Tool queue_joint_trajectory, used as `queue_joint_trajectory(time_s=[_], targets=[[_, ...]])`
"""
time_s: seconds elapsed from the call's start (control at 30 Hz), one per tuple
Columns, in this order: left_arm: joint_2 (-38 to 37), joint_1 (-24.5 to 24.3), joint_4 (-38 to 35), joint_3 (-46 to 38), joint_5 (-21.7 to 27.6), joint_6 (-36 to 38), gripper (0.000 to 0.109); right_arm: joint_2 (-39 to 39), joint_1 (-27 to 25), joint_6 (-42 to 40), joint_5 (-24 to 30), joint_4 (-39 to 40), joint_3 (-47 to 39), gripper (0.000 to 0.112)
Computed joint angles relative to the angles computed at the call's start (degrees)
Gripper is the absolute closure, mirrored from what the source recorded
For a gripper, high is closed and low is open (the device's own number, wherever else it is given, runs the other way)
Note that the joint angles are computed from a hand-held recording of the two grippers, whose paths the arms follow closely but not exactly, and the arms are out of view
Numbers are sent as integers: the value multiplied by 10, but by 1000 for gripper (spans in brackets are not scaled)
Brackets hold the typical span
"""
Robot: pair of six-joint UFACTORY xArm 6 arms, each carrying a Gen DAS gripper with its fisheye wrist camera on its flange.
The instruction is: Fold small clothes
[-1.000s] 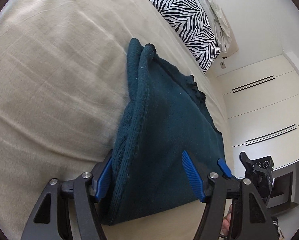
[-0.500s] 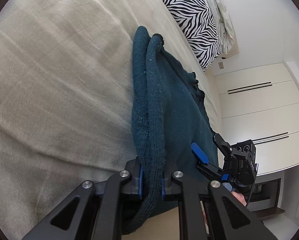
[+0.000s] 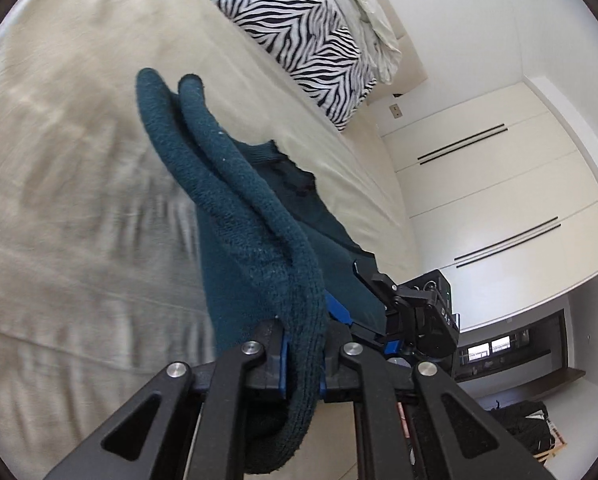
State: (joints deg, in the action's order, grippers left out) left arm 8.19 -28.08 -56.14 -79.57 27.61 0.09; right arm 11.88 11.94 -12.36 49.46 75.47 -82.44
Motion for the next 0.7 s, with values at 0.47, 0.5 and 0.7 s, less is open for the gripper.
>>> queue_joint_trajectory(time_s=[0.47, 0.5, 0.7], targets=[[317, -95, 165, -395, 96, -114, 74, -11, -153, -3, 107, 78, 35, 45], [295, -99, 133, -362, 74, -83, 66, -8, -157, -9, 113, 80, 35, 45], [160, -107, 60, -189, -5, 30, 46, 11, -138, -8, 102, 49, 10, 45]])
